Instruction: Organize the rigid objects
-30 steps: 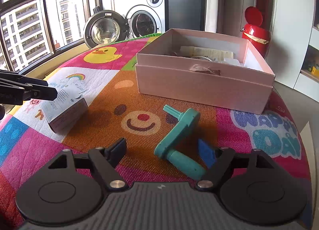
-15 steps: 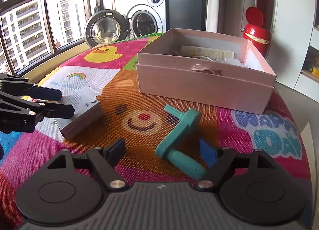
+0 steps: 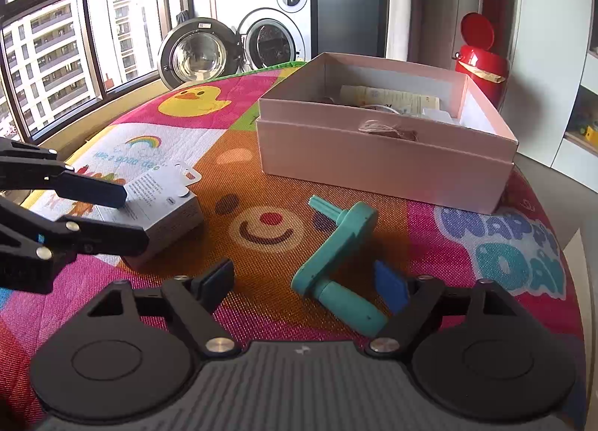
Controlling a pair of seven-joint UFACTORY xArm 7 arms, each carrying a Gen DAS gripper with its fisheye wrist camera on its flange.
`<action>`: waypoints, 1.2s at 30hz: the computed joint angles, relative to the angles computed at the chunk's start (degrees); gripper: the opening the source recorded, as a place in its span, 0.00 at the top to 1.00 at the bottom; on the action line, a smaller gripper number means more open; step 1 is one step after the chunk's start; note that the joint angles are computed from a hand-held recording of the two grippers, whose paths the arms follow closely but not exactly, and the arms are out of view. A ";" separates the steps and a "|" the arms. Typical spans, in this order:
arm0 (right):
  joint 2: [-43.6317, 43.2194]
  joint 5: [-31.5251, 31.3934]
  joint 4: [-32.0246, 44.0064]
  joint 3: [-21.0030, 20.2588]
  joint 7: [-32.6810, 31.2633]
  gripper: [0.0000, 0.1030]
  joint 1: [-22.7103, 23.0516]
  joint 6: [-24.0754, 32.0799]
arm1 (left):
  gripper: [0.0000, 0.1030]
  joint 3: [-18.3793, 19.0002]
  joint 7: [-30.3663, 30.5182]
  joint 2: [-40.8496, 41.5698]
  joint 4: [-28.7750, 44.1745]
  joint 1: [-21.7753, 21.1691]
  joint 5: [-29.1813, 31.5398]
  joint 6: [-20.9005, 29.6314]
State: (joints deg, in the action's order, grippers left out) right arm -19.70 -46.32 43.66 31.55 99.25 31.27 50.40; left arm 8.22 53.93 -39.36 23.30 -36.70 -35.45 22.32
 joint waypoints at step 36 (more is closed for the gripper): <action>1.86 -2.82 4.33 -2.70 -9.67 0.18 1.43 -8.18 | 0.48 2.46 -9.11 5.61 3.57 4.87 0.40 -4.36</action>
State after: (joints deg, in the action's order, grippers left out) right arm -17.84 -49.14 47.99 28.85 89.58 32.70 42.22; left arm 10.68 44.82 -33.75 26.87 -31.83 -35.05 17.96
